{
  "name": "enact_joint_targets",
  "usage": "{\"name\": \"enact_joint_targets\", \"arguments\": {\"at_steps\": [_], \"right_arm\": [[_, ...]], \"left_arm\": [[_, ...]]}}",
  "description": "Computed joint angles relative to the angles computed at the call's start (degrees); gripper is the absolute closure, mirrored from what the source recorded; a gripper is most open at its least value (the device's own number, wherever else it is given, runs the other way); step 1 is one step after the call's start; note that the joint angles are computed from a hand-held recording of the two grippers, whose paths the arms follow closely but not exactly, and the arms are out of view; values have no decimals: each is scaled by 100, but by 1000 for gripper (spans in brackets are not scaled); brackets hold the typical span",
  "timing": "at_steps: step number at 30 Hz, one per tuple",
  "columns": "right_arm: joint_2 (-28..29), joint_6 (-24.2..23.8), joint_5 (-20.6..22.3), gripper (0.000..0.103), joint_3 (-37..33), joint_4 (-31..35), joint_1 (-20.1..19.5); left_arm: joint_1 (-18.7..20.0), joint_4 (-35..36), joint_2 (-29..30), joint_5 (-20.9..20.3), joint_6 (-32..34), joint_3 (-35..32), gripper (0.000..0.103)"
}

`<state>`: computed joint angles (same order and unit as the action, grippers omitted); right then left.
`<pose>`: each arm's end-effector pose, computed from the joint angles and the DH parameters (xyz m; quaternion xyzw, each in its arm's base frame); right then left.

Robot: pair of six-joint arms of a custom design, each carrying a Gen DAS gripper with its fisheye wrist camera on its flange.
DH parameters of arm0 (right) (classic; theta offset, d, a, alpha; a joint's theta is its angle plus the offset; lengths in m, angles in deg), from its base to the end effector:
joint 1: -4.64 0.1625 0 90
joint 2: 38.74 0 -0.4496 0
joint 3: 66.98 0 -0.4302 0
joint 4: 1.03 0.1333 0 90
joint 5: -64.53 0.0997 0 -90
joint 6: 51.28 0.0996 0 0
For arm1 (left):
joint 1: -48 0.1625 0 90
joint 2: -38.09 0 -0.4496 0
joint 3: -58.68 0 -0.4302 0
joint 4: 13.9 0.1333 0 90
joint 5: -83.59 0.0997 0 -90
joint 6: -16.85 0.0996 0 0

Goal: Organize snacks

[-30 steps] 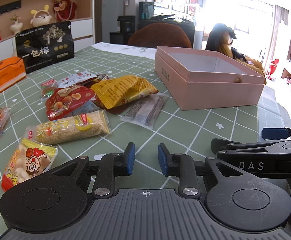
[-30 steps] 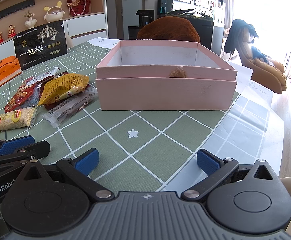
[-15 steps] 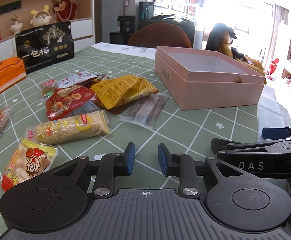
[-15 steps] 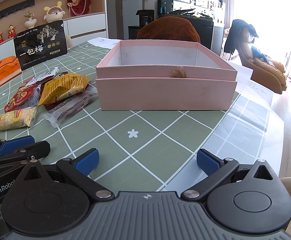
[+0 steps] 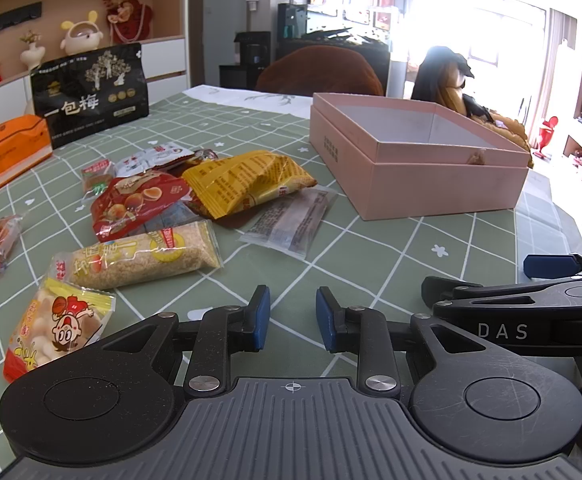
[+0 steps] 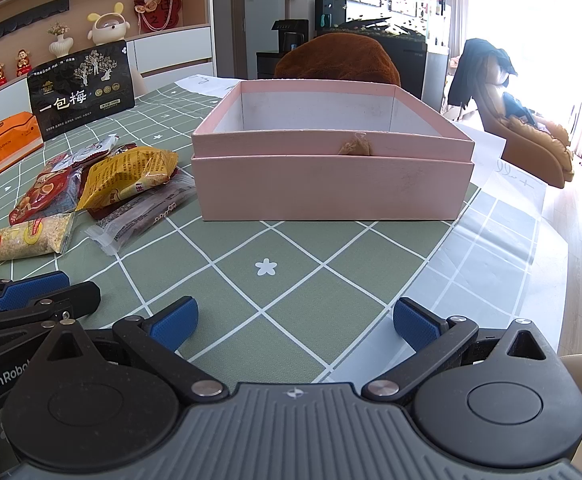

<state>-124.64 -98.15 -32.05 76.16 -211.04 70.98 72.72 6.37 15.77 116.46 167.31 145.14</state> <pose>-0.0483 -0.4139 0.2926 0.1422 -0.8409 0.3962 0.3402 -0.3722 -0.4102 -0.1174 0.2470 0.8421 -0.3806 0.2917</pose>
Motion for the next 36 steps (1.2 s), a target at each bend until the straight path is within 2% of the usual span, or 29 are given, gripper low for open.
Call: {"name": "enact_joint_targets", "arguments": {"at_steps": [16, 19, 22, 25, 28, 30, 31, 33, 34, 36], "right_arm": [[1, -2, 8, 0, -2, 6, -3], [45, -18, 0, 0, -18, 17, 2], [-217, 11, -440, 0, -250, 1039, 224], [-365, 41, -803, 0, -475, 1826, 393], [-350, 70, -892, 0, -512, 1910, 427], [-344, 147, -1004, 0, -526, 1947, 479], [-269, 198, -1096, 0, -582, 1963, 544], [-252, 122, -1097, 0, -614, 2073, 585], [-245, 69, -1105, 0, -648, 2195, 622], [-231, 168, -1289, 0, -768, 2576, 777]], "left_arm": [[-1, 21, 10, -16, 3, -11, 73], [-7, 142, -58, 122, -131, 37, 73], [-66, 620, -278, 131, -607, 154, 69], [-167, 1270, -397, -462, -1397, 343, 69], [20, 2268, -434, -841, -2736, 450, 70], [185, 2571, -558, -791, -3409, 591, 69], [264, 2409, -685, -715, -3392, 694, 68], [359, 1659, -986, -651, -2785, 930, 67], [379, 1500, -1046, -597, -2565, 967, 67], [487, 1263, -1132, -230, -1967, 886, 66]]}}
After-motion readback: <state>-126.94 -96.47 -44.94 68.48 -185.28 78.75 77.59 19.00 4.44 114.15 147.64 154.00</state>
